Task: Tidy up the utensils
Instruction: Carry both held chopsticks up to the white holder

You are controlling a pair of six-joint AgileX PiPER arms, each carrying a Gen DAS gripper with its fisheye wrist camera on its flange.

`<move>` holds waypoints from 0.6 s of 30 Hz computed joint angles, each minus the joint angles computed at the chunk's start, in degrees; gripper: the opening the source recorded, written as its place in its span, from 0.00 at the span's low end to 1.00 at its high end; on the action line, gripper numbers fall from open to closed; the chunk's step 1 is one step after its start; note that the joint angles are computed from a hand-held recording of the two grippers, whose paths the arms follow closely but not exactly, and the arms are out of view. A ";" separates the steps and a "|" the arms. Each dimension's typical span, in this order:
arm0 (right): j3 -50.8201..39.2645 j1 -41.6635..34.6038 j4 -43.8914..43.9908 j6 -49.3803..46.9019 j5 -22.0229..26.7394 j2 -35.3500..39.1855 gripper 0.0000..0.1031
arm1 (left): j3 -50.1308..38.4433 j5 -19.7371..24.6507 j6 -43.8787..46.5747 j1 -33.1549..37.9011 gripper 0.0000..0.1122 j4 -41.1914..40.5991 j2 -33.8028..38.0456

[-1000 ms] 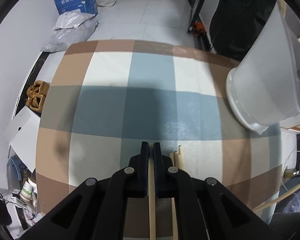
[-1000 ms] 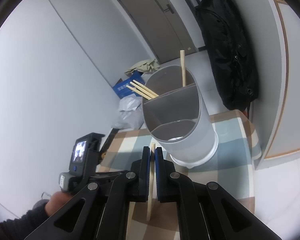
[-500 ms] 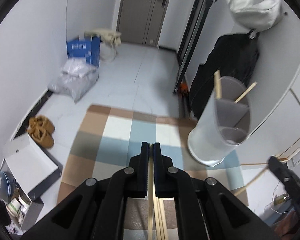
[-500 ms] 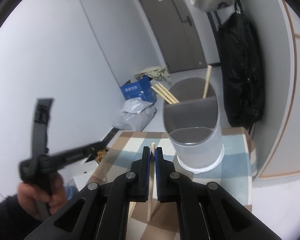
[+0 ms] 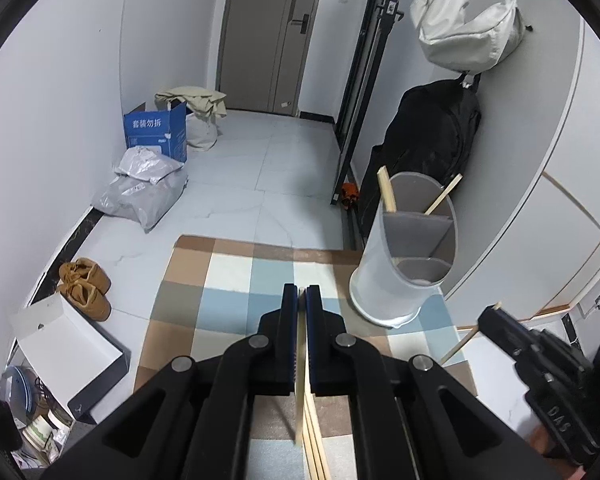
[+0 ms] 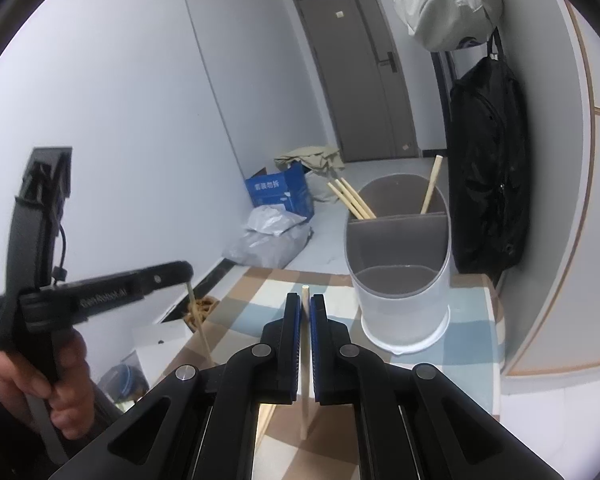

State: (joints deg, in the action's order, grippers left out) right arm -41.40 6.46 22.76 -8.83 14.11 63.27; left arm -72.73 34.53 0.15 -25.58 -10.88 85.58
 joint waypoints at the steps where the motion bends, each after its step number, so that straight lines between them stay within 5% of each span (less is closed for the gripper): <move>1: 0.01 -0.03 -0.21 0.30 -0.03 -0.16 0.04 | -0.38 0.41 0.23 -0.14 0.00 -0.15 -0.11; 10: -6.57 -3.58 2.85 -4.32 4.53 0.99 0.04 | -9.39 6.18 -0.16 -1.82 0.00 0.76 2.64; 18: -17.98 -13.38 8.56 -12.33 14.19 2.95 0.04 | -25.18 14.13 -1.16 -2.79 0.00 -0.75 9.29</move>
State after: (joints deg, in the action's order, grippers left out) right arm -59.38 -6.93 31.33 -21.16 28.30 66.21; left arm -97.91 48.66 -1.01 -28.37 -11.63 94.87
